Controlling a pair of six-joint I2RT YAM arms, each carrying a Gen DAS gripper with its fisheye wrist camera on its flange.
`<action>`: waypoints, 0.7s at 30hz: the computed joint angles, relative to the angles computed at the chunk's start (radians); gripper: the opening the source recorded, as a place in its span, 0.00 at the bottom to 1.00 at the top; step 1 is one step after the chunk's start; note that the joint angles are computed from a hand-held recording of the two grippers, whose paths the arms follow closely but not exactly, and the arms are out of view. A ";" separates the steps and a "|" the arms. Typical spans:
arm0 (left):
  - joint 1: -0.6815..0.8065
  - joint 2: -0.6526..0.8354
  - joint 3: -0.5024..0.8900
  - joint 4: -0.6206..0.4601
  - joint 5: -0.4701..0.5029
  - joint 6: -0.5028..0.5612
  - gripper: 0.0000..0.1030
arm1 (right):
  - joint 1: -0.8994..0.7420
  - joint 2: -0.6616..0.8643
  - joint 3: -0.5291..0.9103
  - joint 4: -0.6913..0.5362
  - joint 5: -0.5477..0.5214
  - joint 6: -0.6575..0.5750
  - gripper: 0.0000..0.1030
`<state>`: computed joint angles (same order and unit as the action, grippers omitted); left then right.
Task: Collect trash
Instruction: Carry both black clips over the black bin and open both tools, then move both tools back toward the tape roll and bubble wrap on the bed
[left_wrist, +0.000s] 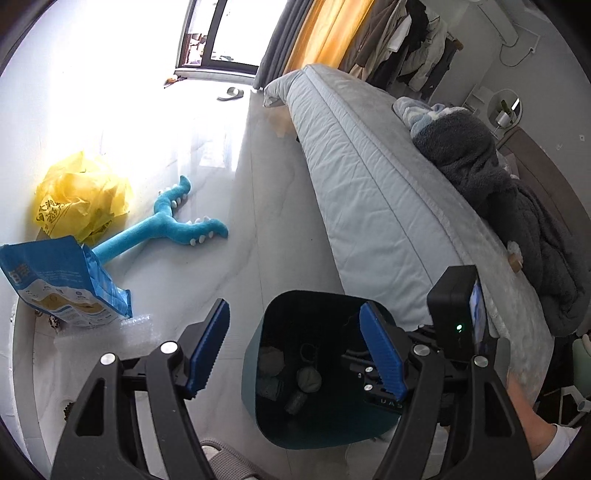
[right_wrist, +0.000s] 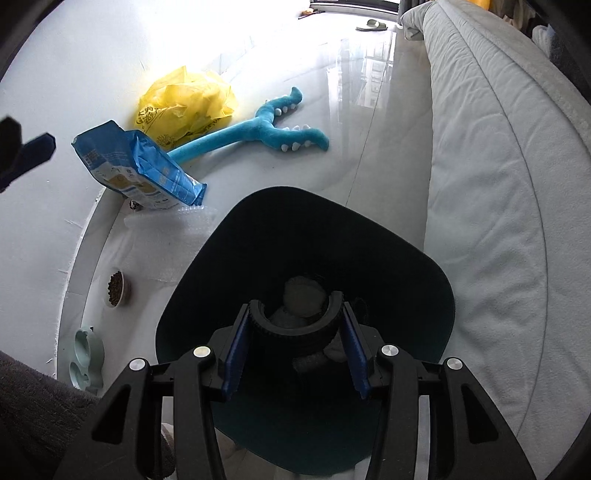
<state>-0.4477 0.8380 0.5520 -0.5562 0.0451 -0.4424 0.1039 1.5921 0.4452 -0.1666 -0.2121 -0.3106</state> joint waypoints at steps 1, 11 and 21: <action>-0.011 -0.007 0.005 0.006 -0.013 -0.005 0.73 | -0.002 0.002 0.000 -0.003 0.000 -0.004 0.48; -0.120 -0.067 0.037 0.043 -0.131 -0.038 0.73 | -0.067 -0.052 0.002 -0.074 -0.016 -0.060 0.63; -0.237 -0.003 0.111 0.137 -0.210 -0.098 0.74 | -0.233 -0.318 0.030 -0.264 -0.129 -0.208 0.68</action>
<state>-0.6844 0.8346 0.6627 -0.4191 -0.1652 -0.5403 -0.1294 1.2746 0.4749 -0.4303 -0.3410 -0.5190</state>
